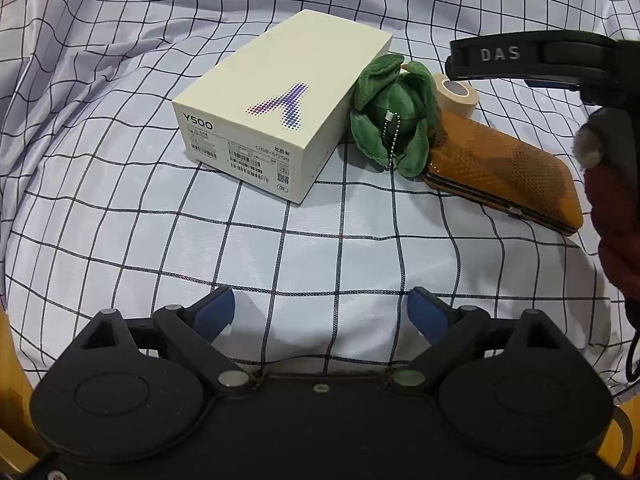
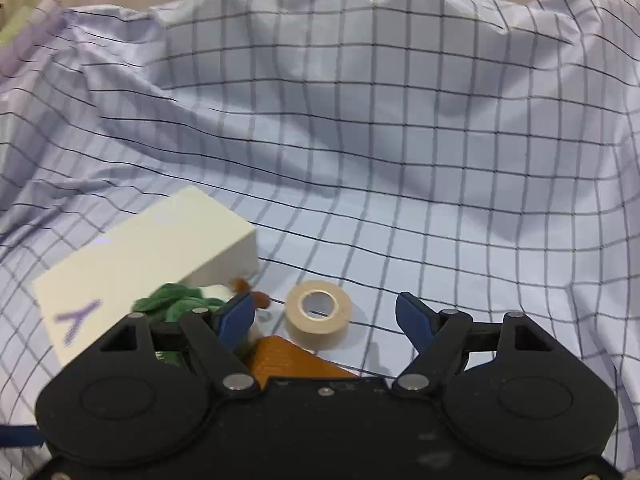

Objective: Organize soft objects
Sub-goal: 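Grasp the green plush toy with the right tool, then lift the green plush with the right tool while the left tool grasps the cream tape roll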

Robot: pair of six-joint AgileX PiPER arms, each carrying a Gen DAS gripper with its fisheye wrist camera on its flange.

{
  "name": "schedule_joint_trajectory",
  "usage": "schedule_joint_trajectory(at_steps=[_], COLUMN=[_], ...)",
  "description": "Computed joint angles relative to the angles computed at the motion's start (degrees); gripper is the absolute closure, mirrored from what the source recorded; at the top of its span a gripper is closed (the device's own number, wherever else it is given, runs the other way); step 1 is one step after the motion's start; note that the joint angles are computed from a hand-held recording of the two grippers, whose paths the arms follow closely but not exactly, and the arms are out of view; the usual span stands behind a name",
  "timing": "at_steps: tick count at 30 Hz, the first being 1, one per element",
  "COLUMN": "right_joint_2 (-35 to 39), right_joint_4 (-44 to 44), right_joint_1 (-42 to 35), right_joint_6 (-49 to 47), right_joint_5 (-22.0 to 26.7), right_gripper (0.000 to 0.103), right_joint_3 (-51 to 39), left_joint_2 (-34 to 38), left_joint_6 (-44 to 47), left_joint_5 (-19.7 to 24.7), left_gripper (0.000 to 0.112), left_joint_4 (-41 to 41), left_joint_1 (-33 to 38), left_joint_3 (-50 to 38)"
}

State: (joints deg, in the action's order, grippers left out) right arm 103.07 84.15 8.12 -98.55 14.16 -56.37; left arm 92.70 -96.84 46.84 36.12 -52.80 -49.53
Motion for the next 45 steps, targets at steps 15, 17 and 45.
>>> schedule_joint_trajectory(at_steps=[15, 17, 45], right_joint_2=[0.0, 2.0, 1.3], right_joint_4=[-1.9, -6.6, -3.4], right_joint_1=[0.0, 0.1, -6.8], right_joint_6=[-12.4, -9.1, -3.2], right_joint_5=[13.4, 14.5, 20.6], right_gripper=[0.023, 0.023, 0.04], right_joint_3=[2.2, -0.1, -2.2], left_joint_2=[-1.5, -1.7, -2.2], left_joint_6=[-2.0, -2.3, -1.6], left_joint_5=[-0.6, -0.5, 4.4], left_gripper=[0.02, 0.02, 0.02], left_joint_4=[0.4, 0.3, 0.5], left_joint_1=[-0.2, -0.3, -1.7], left_joint_3=[1.7, 2.0, -0.8])
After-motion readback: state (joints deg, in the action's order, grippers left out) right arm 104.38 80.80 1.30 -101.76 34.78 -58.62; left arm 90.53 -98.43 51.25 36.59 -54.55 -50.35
